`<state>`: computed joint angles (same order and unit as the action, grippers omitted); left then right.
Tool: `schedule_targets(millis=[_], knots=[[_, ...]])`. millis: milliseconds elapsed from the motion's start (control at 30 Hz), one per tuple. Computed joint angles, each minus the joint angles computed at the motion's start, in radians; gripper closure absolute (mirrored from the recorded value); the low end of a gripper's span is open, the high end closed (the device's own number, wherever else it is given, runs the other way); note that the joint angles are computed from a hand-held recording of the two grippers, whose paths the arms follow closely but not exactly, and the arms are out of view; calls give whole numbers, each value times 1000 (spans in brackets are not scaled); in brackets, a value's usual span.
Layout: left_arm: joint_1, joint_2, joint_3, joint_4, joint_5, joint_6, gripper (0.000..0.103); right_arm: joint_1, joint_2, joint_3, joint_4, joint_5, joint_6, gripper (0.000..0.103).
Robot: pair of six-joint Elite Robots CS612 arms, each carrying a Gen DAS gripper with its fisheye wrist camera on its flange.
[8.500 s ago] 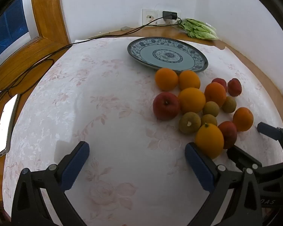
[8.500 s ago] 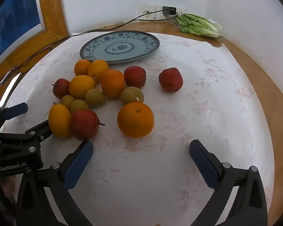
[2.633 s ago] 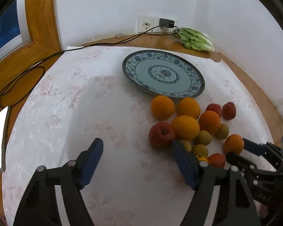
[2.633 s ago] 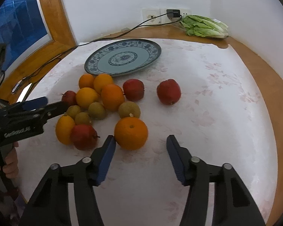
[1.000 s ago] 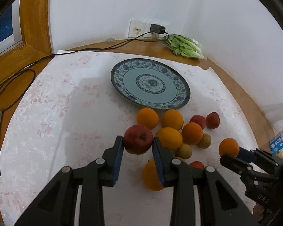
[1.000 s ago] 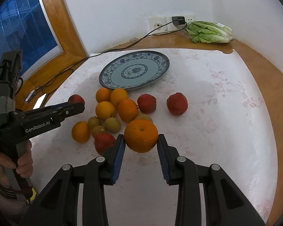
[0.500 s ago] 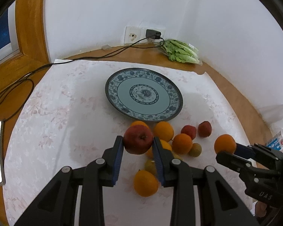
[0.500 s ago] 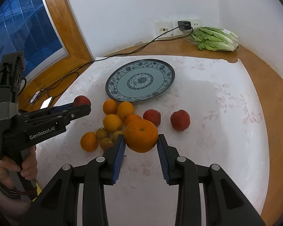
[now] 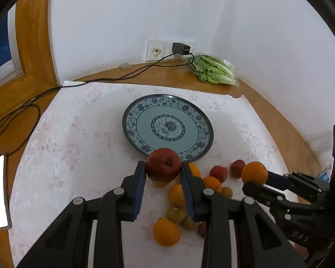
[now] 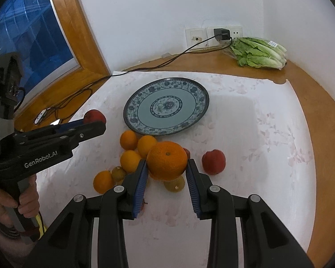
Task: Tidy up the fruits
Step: 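Carry the red apple and the orange over the blue-and-white plate with both grippers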
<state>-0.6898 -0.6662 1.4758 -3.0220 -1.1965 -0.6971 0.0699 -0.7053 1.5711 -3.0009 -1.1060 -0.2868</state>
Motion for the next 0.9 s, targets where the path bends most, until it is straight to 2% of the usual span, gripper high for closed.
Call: schedule_targets(millis=[433,900], knots=[[17,25,-56,35,-10,4,71,8,27,-64,36,-21,3,67],[48,87,-166,98,-45,27,71,9,76,-158,71,-42,20,67]])
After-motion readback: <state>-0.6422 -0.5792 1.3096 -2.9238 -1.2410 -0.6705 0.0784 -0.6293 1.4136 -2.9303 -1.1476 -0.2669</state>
